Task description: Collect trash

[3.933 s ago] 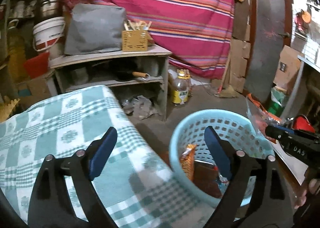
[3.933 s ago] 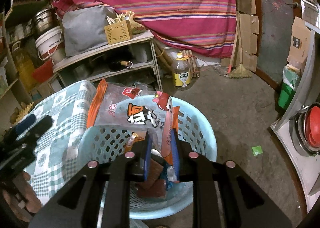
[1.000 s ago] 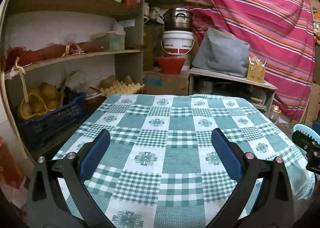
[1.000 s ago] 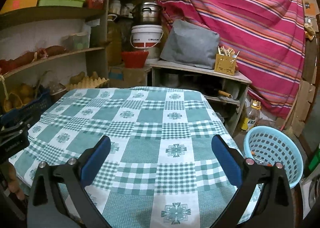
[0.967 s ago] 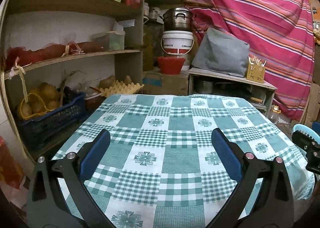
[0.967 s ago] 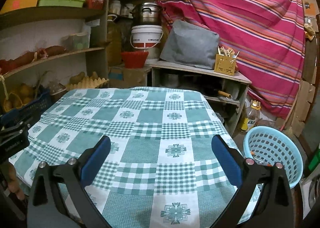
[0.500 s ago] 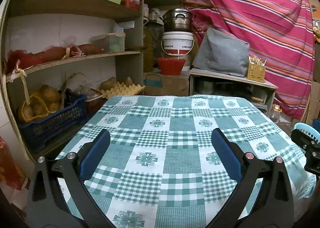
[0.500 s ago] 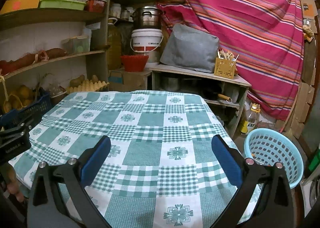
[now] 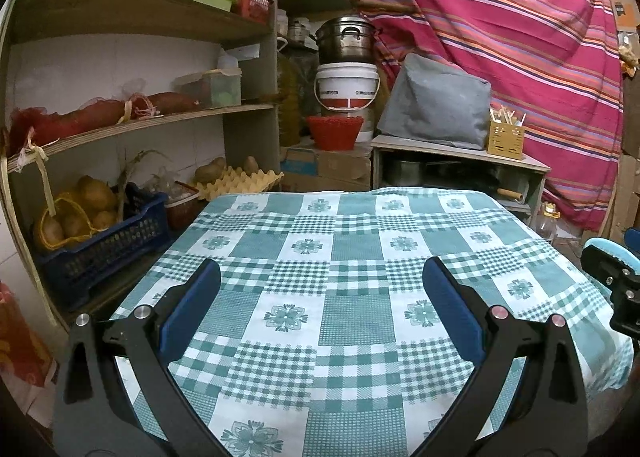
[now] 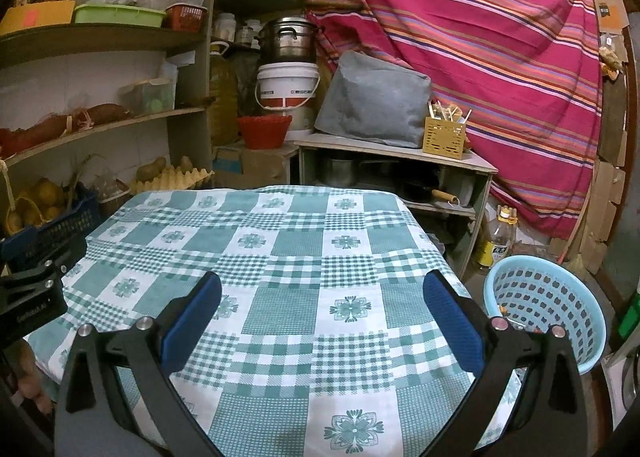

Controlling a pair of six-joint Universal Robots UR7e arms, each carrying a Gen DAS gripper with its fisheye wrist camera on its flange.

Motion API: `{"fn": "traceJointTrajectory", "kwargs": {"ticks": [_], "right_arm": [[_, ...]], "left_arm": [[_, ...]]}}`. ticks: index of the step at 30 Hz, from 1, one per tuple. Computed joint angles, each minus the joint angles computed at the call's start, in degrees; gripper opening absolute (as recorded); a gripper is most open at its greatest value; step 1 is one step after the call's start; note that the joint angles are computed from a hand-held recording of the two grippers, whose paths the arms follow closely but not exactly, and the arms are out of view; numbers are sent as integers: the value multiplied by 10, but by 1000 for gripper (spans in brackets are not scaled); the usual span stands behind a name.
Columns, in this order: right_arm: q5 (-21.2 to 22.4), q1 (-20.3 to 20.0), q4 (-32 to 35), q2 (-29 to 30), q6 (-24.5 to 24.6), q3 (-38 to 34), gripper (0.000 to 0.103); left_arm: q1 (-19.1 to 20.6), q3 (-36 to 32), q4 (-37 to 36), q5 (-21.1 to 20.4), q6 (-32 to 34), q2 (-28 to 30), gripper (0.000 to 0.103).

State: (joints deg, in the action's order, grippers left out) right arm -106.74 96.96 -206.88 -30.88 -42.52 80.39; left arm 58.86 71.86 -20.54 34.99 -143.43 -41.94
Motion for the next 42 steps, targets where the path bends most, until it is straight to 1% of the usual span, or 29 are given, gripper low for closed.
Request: {"fn": "traceJointTrajectory", "kwargs": {"ticks": [5,9,34,42], "right_arm": [[-1,0,-2,0,-2,1,98],[-3,-1,-4,0,-5,2,98],[0,-5,-12,-4,-14,7,98],[5,-14,-17,-15,-24,7,98]], "left_arm": [[0,-2,13,7,-7,1,98],[-1,0,9,9,-1,2,98],[-3,0,9,8,-3,3,98],[-9,-21,18,13,-7,21,98]]}}
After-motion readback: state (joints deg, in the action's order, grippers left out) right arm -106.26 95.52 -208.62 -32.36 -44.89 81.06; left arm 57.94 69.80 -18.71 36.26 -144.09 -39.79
